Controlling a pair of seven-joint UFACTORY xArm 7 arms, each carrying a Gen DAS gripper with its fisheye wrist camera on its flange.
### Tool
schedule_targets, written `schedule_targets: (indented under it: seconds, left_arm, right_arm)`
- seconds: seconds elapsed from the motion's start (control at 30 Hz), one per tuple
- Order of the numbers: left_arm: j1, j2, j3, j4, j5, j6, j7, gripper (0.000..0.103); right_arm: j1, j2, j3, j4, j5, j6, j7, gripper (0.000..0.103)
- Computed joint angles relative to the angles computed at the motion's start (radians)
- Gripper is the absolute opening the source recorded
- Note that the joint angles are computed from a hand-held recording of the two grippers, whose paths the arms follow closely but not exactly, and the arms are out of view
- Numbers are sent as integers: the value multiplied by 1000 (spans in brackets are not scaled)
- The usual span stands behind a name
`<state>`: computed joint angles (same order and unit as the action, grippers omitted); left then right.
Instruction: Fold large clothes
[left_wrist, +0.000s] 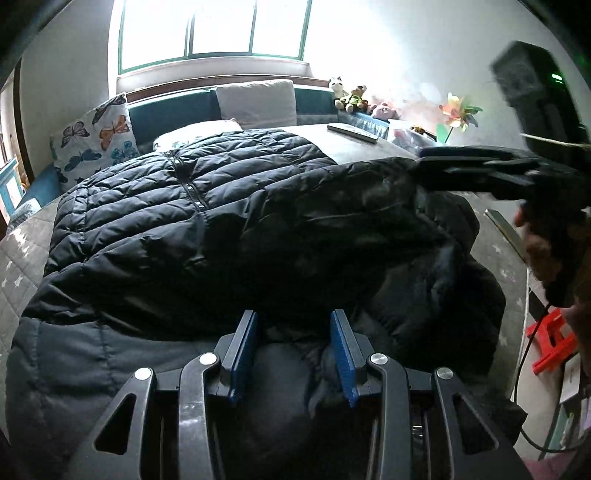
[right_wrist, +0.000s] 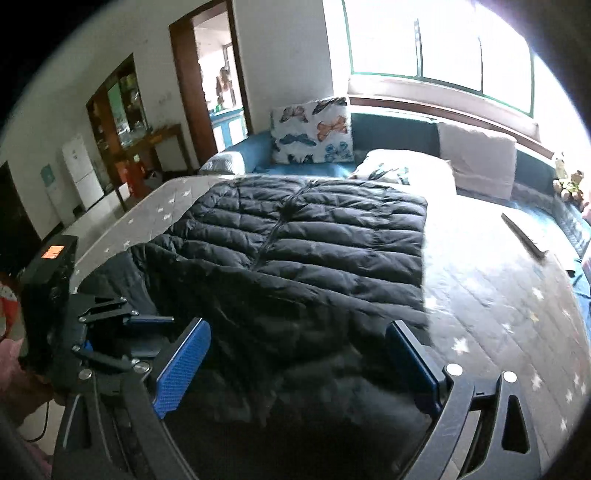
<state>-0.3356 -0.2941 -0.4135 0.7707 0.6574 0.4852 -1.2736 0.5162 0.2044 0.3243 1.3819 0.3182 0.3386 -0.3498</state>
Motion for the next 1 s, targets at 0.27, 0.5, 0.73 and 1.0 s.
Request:
schedule_targets:
  seconds: [0.27,0.5,0.73,1.0]
  left_arm:
    - [16,12,-1,-14,17,-32,-10,42]
    - [-1,-5,26,-32,-11,-49,0,44]
    - [-22,-87,14,-26,-113,82,88,45]
    - [11,-304,27,-118,-222,199,125,45]
  right_arm:
    - [31,139,-44,78,-152,65,144,102]
    - [23,134,-35,52,-183,43,153,102]
    - [5,133,-18,48,-148,36,115,102]
    - [0,131,-12,47,-128,33,96,102]
